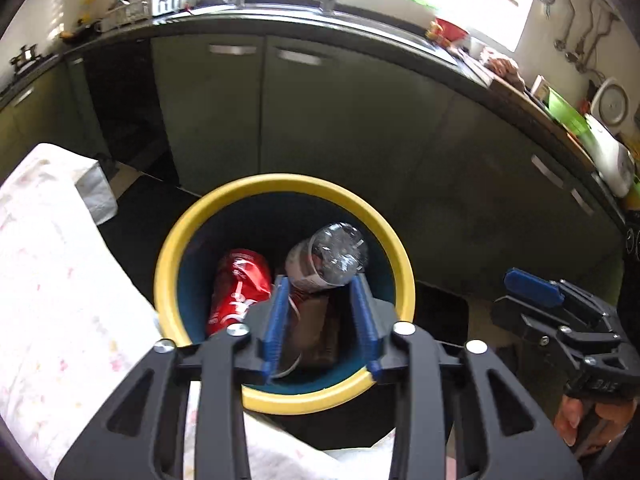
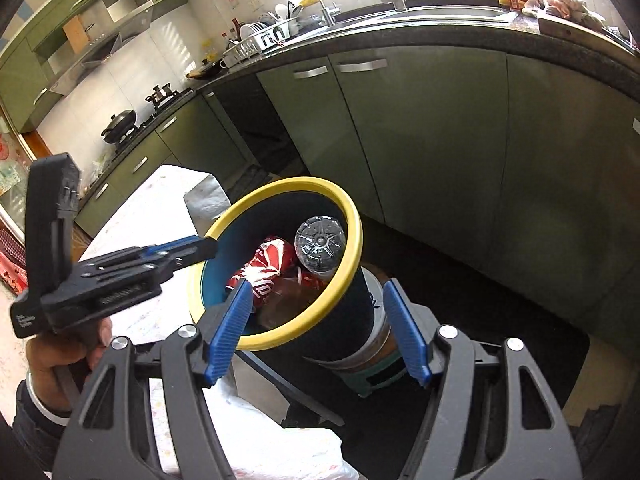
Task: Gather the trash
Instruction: 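Move the right gripper to the orange mesh foam sleeve and grasp it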
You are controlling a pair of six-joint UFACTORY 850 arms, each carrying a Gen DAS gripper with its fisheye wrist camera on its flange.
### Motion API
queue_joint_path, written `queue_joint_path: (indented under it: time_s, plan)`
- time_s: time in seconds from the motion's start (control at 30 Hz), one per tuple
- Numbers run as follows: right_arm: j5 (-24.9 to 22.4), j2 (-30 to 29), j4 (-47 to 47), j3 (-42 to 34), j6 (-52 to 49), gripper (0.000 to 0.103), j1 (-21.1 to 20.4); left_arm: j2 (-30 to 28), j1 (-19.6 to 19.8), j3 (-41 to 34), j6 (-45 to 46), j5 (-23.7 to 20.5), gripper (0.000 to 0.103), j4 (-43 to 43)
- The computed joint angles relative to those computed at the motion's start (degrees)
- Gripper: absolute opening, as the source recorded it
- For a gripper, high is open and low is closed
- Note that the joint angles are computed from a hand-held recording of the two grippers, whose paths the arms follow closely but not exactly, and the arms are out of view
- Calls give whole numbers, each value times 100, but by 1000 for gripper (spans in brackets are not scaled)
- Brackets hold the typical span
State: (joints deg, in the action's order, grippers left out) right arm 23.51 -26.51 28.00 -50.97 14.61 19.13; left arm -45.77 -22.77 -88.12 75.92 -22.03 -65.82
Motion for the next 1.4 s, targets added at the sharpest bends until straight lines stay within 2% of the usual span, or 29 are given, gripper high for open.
queue_joint_path:
  time_s: [0.07,0.13,0.2,0.3,0.43,0.53,0.63,0.7,0.87,0.93,1.0,1.07,1.1,1.13,1.33,1.4]
  plan:
    - [0,-5,24,-10,-54,64,10,309,69,347,563,68,37,-639]
    - [-25,-25,34,-46,-107,65,37,691,198,802,1449,2,45,-1568]
    - [-66,-63,-34,-102,-99,65,72,1179,314,1335,2529,-71,60,-2680]
    - [-177,-155,-268,-247,-1,65,138,1941,510,2164,4118,-205,75,-4173]
    - [-389,-344,-844,-553,258,65,288,2895,949,3175,5483,-395,85,-5450]
    - [-625,-543,-1350,-890,488,65,475,3593,1530,4007,6155,-694,90,-6229]
    - [-871,-798,-2156,-1305,1015,65,652,4115,2137,4610,6351,-799,91,-6533]
    - [-1008,-974,-2834,-1606,1522,65,784,4398,2530,4983,6829,-723,91,-7057]
    - [-1051,-1375,-5827,-2410,4073,65,1094,4640,3224,5543,8253,-703,91,-8401]
    - [-967,-1541,-6976,-2763,5102,65,1224,4642,3477,5630,8408,-746,91,-8509]
    - [-963,-1738,-7510,-3162,5512,65,1401,4592,3688,5658,8222,-786,91,-8296]
    - [-1429,-1913,-7771,-3596,5388,65,1618,4582,3713,5726,8126,-861,91,-8217]
    - [-1782,-2021,-8262,-3872,5650,65,1742,4576,3759,5741,8101,-895,91,-8141]
    - [-1934,-2143,-8861,-4091,6148,65,1815,4622,3804,5800,8097,-917,91,-8068]
    - [-1077,-2821,-12005,-5134,9746,65,1690,4538,3822,5835,8216,-914,92,-8073]
    - [-909,-3036,-12608,-5518,10521,65,1663,4476,3857,5804,8127,-915,92,-7978]
